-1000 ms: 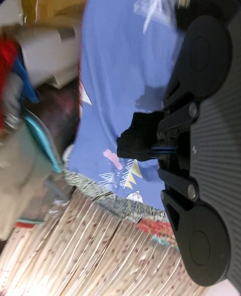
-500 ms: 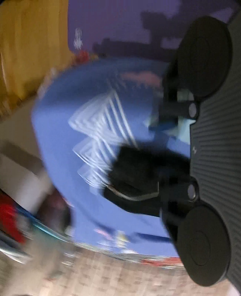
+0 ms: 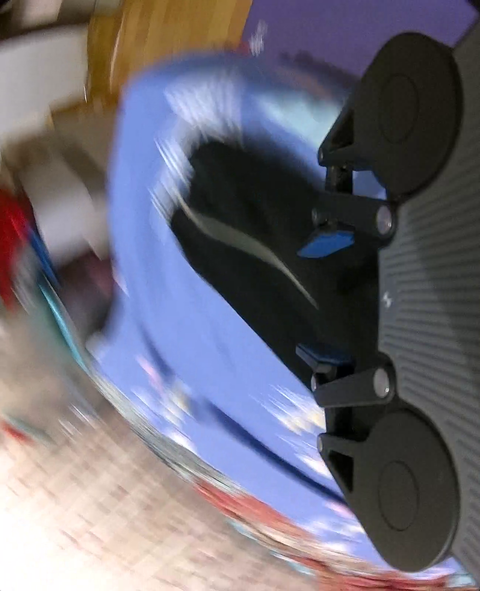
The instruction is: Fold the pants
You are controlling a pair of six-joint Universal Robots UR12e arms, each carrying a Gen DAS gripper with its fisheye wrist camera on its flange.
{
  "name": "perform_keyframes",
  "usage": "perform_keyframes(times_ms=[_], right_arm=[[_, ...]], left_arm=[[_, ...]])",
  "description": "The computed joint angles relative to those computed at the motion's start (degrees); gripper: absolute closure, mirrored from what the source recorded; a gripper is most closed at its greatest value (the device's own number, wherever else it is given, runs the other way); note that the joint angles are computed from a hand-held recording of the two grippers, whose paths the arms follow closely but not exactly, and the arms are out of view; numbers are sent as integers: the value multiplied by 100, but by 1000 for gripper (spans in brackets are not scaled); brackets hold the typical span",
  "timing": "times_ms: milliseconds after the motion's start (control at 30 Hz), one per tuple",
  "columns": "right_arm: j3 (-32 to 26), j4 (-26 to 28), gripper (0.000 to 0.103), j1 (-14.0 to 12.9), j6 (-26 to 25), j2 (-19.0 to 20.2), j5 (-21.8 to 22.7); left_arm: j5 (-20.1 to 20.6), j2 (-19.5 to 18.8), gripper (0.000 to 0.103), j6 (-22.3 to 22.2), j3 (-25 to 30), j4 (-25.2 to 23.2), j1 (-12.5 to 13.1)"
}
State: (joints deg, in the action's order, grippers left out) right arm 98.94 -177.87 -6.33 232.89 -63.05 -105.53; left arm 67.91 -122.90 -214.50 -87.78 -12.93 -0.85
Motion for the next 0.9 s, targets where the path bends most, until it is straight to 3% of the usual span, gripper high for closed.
perform_keyframes(times_ms=[33, 67, 100, 133, 200, 267, 333, 367, 433, 467, 500, 533, 600, 633, 700, 767, 833, 900], right_arm=[[-82, 57, 49, 45, -188, 57, 281], [-216, 210, 49, 91, -361, 136, 603], [-373, 409, 51, 137, -520, 218, 902], [-484, 554, 51, 162, -648, 277, 1164], [-725, 750, 53, 235, -977, 401, 1654], [-820, 524, 52, 281, -1596, 452, 2336], [-1156, 733, 52, 331, -2438, 594, 3235], [-1341, 939, 52, 375, -2923, 663, 3670], [-1749, 1264, 52, 505, -3754, 852, 4288], [-1979, 1398, 52, 578, -4086, 973, 4558], [-2212, 1525, 53, 642, -4305, 1104, 4787], [-2394, 1656, 53, 693, -4446, 1211, 5003], [-2842, 2224, 53, 793, -4774, 1475, 5470], [-2934, 2604, 54, 843, -5046, 1520, 5497], [-3248, 3495, 54, 1000, -5634, 1703, 4868], [-3141, 3427, 54, 987, -5404, 1747, 4755], [-2955, 3160, 54, 860, -4882, 1682, 5229], [-2622, 2405, 53, 707, -4238, 1541, 5426]], left_arm=[[1, -92, 29, -18, 107, -74, -28], [243, -142, 66, 173, 213, -225, -102], [598, -159, 88, 438, 276, -330, -197], [1080, -137, 93, 714, 265, -196, -308], [2247, -42, 93, 1339, 59, 665, -525], [2916, 50, 92, 2078, -148, 1266, -603], [2812, 116, 90, 2106, -220, 906, -534], [2812, 135, 88, 1949, -213, 509, -510], [2509, 183, 84, 1508, -287, 190, -438], [2368, 205, 78, 1307, -337, 207, -413], [2352, 231, 57, 1124, -380, 208, -409], [2322, 255, 48, 956, -420, 241, -402], [2131, 279, 46, 829, -481, 311, -369], [2099, 305, 46, 844, -497, 305, -365], [2249, 331, 46, 839, -502, 387, -381], [2309, 363, 46, 724, -498, 498, -374], [2329, 311, 46, 690, -353, 590, -407], [2271, 261, 46, 847, -220, 690, -458]])
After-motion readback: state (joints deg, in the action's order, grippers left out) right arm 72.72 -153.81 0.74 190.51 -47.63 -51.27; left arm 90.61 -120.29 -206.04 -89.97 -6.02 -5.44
